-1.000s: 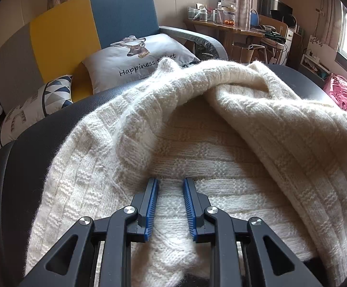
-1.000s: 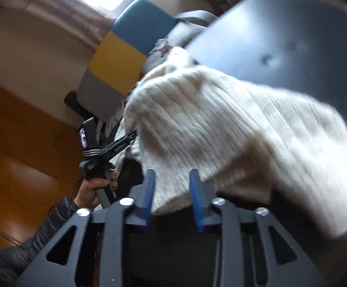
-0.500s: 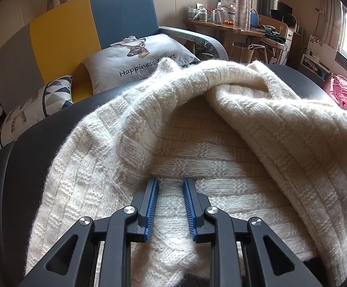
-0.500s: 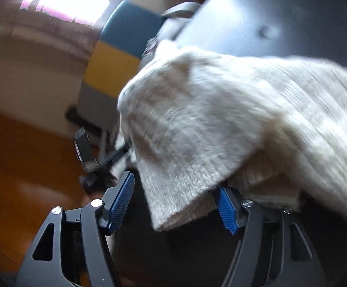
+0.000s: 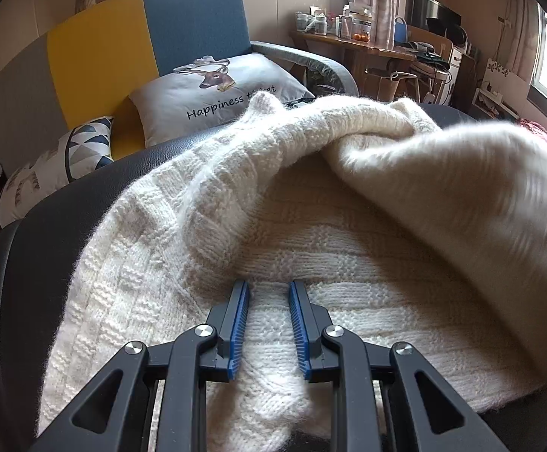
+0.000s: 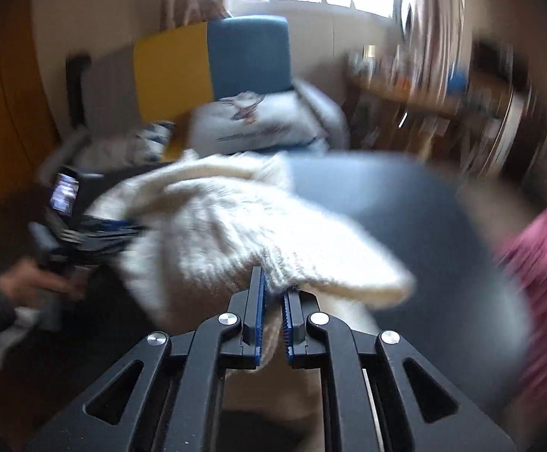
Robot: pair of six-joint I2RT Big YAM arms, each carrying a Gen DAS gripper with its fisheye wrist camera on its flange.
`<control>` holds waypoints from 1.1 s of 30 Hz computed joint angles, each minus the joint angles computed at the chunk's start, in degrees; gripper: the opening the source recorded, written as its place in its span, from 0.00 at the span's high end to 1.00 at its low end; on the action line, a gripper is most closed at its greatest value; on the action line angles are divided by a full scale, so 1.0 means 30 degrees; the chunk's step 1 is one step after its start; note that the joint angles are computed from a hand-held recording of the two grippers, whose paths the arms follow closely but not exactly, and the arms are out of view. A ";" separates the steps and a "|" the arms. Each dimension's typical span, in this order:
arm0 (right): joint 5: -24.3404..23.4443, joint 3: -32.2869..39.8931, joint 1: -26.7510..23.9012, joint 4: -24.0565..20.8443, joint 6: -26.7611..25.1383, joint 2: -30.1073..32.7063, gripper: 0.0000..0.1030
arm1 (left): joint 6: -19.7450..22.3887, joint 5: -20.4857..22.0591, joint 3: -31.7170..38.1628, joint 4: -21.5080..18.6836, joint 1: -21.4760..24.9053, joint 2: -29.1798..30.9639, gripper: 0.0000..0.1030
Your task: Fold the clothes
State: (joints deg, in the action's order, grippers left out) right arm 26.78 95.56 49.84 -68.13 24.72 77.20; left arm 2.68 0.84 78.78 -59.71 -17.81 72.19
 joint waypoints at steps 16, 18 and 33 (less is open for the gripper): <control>0.1828 0.5765 -0.3862 -0.3603 -0.3351 0.5290 0.92 | 0.1487 -0.0004 0.0020 -0.0095 -0.0009 0.0014 0.78; -0.0036 0.5167 -0.4602 -0.3547 -0.2173 0.5305 0.92 | 0.2314 -0.0409 0.0020 -0.0096 -0.0171 0.0000 0.77; -0.8505 -0.0515 -0.6409 0.0357 0.1741 0.2008 0.85 | -0.0539 0.4076 -0.0127 -0.0780 -0.2544 -0.2337 0.81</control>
